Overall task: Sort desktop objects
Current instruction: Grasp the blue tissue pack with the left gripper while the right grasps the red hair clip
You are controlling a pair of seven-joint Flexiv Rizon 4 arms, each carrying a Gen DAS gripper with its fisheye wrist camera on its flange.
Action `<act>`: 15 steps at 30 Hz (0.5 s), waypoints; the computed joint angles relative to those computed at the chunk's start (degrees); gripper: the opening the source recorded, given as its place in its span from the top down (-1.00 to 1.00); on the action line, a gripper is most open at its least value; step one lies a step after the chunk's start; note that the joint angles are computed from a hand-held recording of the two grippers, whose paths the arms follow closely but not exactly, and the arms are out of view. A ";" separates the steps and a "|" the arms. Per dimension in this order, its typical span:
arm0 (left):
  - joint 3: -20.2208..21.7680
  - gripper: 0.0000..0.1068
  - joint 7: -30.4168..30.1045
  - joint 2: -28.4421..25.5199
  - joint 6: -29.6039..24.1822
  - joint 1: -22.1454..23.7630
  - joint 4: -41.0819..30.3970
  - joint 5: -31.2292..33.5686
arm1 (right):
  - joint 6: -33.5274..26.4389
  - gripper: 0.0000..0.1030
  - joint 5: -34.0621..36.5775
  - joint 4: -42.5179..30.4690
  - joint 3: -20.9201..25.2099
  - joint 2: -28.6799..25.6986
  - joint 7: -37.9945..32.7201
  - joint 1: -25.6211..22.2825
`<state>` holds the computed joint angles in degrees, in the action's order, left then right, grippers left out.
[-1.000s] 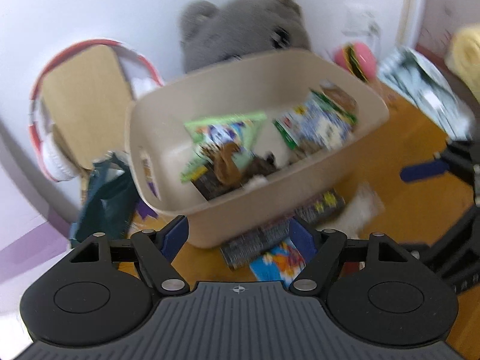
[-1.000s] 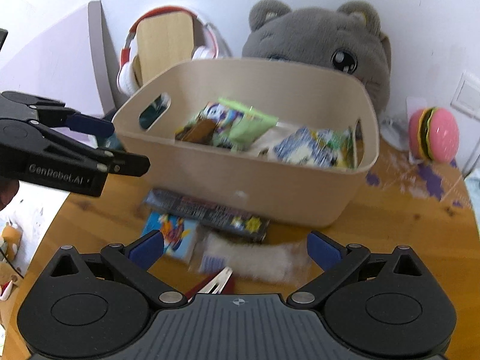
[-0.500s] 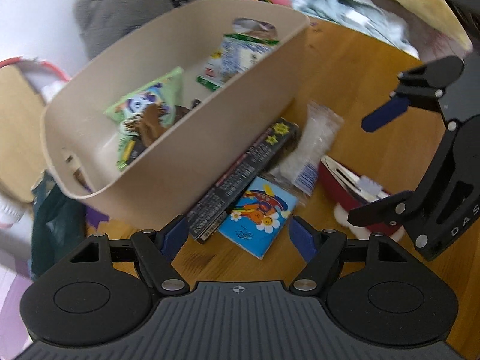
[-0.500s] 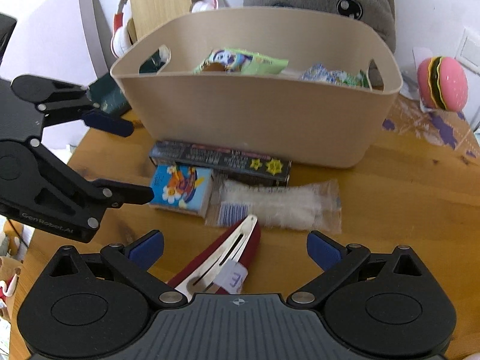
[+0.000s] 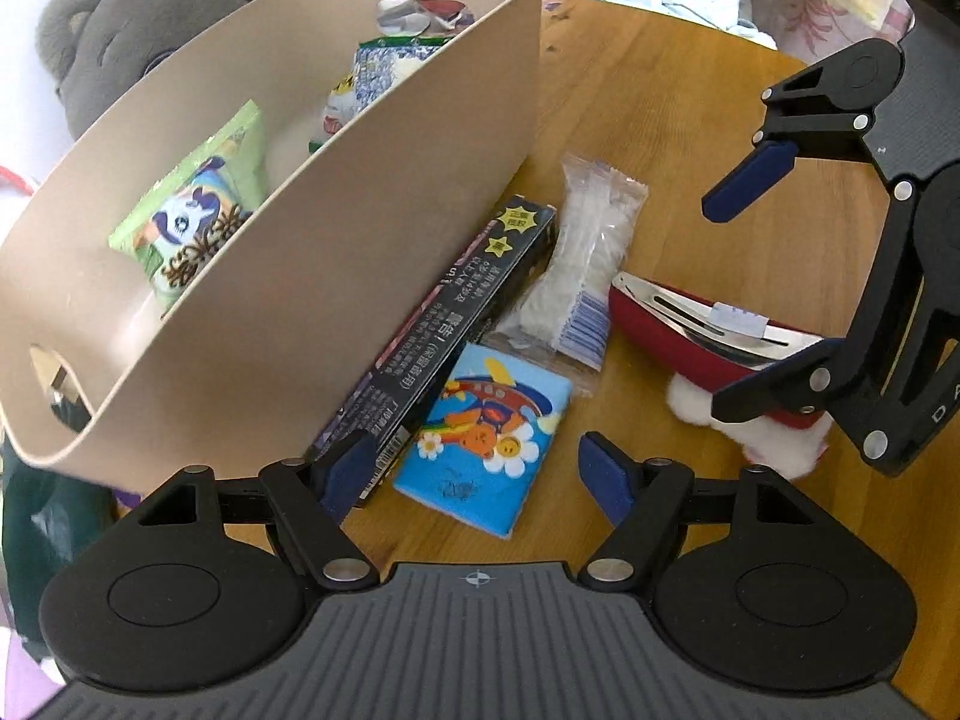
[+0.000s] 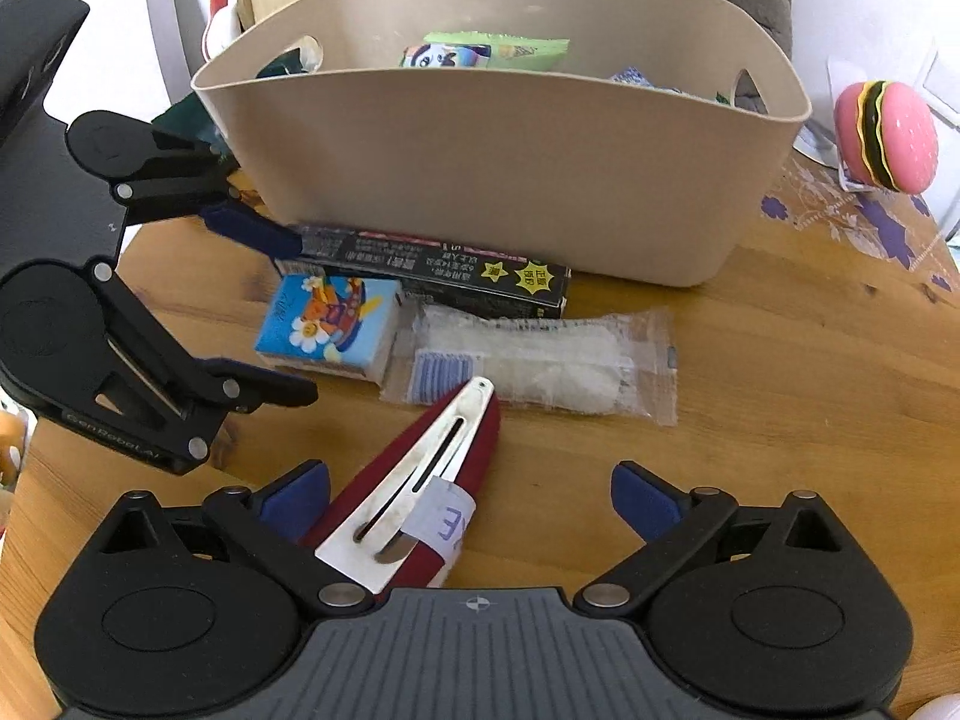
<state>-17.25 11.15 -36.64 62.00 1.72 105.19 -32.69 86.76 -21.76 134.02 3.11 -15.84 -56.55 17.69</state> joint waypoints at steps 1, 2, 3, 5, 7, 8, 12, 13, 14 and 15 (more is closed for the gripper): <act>0.01 -0.42 -0.15 -0.17 -0.15 -0.09 -0.25 -0.03 | -0.26 -0.94 0.51 -0.13 0.61 -0.10 -0.54 -0.56; 0.25 -0.42 -0.76 -0.30 -0.70 -0.32 -0.66 0.10 | -0.50 -0.91 0.81 -0.19 0.92 -0.14 -0.93 -0.86; 0.50 -0.42 -1.33 -0.25 -1.58 -0.47 -0.93 0.29 | -0.71 -0.88 1.03 -0.24 1.16 -0.19 -1.32 -1.07; 0.97 -0.42 -1.72 -0.14 -3.70 -0.64 -1.37 0.90 | -1.24 -0.84 1.59 -0.29 1.82 -0.21 -2.34 -1.59; 0.84 -0.42 -0.37 0.65 -2.84 -0.70 0.10 0.95 | -1.28 -0.82 1.70 -0.04 1.83 -0.08 -2.97 -1.67; 0.53 -0.42 0.75 0.74 -1.67 -0.61 0.76 0.72 | -1.23 -0.80 1.67 0.09 1.66 -0.04 -3.08 -1.61; 0.49 -0.41 0.80 0.57 -0.61 -0.76 1.11 0.11 | -0.91 -0.71 2.74 0.08 2.25 -0.37 -4.25 -2.37; 1.03 -0.37 -0.57 0.34 -0.80 -1.46 0.63 0.49 | -0.58 -0.70 2.88 0.13 2.22 -0.51 -4.51 -2.40; 2.16 -0.27 -2.31 -0.11 -1.69 -2.23 -0.42 1.58 | -0.39 -0.67 2.96 0.17 2.18 -0.52 -4.71 -2.32; 3.25 -0.24 -4.06 -0.61 -2.21 -3.07 -1.34 2.82 | -0.21 -0.64 3.19 0.17 2.37 -0.57 -5.15 -2.50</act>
<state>-14.00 7.09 -37.25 59.79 -1.35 103.85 -29.87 86.54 -18.56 134.19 5.48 -16.41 -61.71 15.19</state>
